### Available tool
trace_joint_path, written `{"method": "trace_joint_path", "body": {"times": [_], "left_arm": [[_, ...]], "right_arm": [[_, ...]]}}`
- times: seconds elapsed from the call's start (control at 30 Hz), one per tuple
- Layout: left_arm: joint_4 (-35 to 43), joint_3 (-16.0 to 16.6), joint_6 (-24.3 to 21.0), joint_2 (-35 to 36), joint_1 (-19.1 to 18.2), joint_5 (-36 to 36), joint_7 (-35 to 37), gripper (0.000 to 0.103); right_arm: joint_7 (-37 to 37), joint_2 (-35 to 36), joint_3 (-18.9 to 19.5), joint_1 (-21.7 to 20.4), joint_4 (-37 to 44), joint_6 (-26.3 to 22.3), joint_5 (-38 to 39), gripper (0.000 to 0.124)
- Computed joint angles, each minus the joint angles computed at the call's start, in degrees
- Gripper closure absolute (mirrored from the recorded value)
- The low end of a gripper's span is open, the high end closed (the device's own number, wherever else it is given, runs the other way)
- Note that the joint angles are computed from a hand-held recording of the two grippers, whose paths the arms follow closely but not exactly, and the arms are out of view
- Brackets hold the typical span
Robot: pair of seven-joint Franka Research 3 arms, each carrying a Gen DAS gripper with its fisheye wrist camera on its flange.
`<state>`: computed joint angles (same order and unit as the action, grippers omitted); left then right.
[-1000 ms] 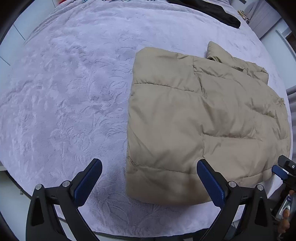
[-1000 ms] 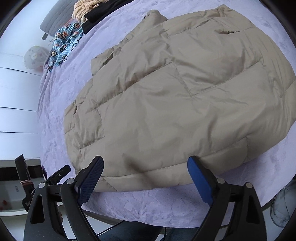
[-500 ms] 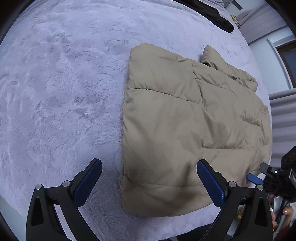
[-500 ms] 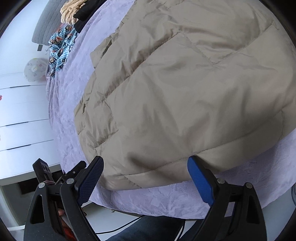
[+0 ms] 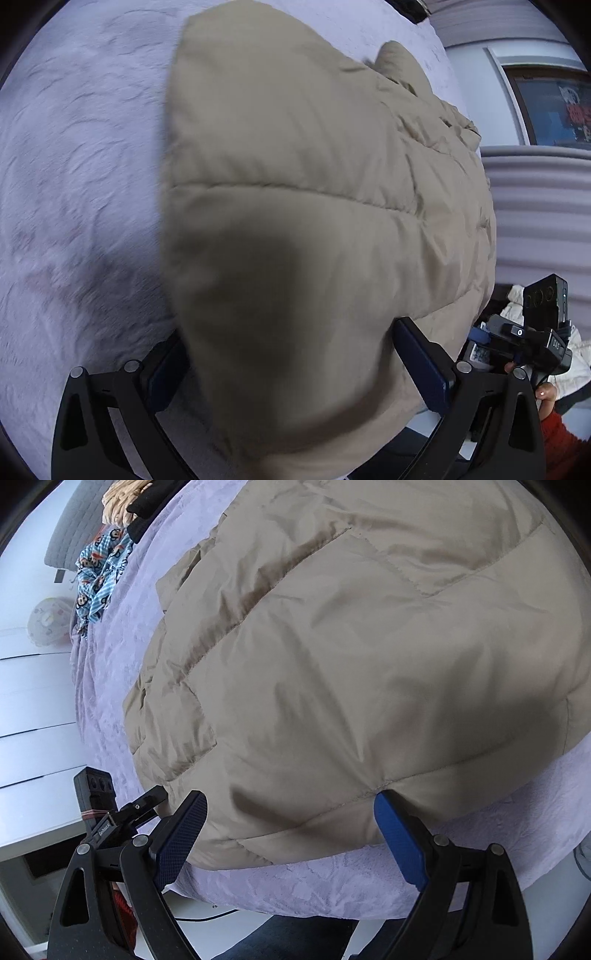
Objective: Fold large clothes
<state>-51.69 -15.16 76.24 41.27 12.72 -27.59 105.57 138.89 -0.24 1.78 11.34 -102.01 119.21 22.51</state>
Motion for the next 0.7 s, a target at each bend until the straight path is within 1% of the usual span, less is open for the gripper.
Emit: {"method": "trace_joint_path", "body": {"times": [0.1,0.2,0.27,0.3,0.33,0.37,0.4,0.43,0.53,0.57,0.63,0.67,0.7], "left_arm": [[5.8,-2.1,-2.6,4.1,-0.5,-2.7,-0.5,0.001],[11.4,-2.8,-5.5,8.2,-1.7,-2.4,-1.7,0.001],[13.1,-3.0,-6.1,9.4,-2.1,-1.9,-2.4,0.001],[12.3,-3.1,-5.6,8.8,-2.0,-1.9,-1.9,0.008],[11.4,-3.2,-5.2,8.0,-1.8,-1.7,-0.6,0.034],[12.3,-3.7,-6.0,8.3,-1.5,-2.2,0.2,0.047],[13.0,-4.1,-6.4,8.6,-1.1,-3.1,-0.2,0.062],[12.6,-4.2,-5.9,8.1,-0.9,-3.6,-0.3,0.07],[11.1,-4.4,-5.0,5.8,-0.1,-4.9,0.2,0.077],[11.1,-4.5,-4.9,5.5,0.0,-5.7,-0.3,0.077],[11.7,-4.7,-4.9,5.0,0.2,-7.0,-2.1,0.078],[11.7,-4.8,-4.9,4.5,0.4,-7.5,-2.6,0.078],[11.7,-4.8,-4.7,3.9,0.4,-7.8,-3.0,0.078]], "right_arm": [[0.3,1.0,0.0,0.1,1.4,-1.6,-1.0,0.03],[0.1,1.7,0.0,0.2,2.5,-2.9,-1.7,0.03],[0.0,1.9,0.0,0.2,2.6,-3.1,-1.9,0.03],[0.1,1.9,0.0,0.2,2.6,-3.1,-2.0,0.03],[0.1,2.0,0.0,0.3,2.6,-3.1,-2.0,0.03],[0.2,2.1,0.0,0.3,2.7,-3.2,-2.1,0.03],[0.1,2.2,0.0,0.3,2.9,-3.4,-2.1,0.03],[0.0,2.3,0.0,0.3,3.2,-3.5,-1.9,0.03],[-1.9,1.7,-0.2,-0.1,3.7,-3.8,-0.8,0.03],[-2.7,1.3,-0.3,-0.2,4.2,-4.1,-1.9,0.03],[-3.0,0.6,-0.5,-0.3,5.3,-4.3,-6.5,0.031],[-2.8,0.1,-0.5,-0.4,5.7,-4.1,-9.7,0.04],[-3.0,-0.1,-0.6,-0.6,5.9,-3.7,-12.1,0.066]]}}
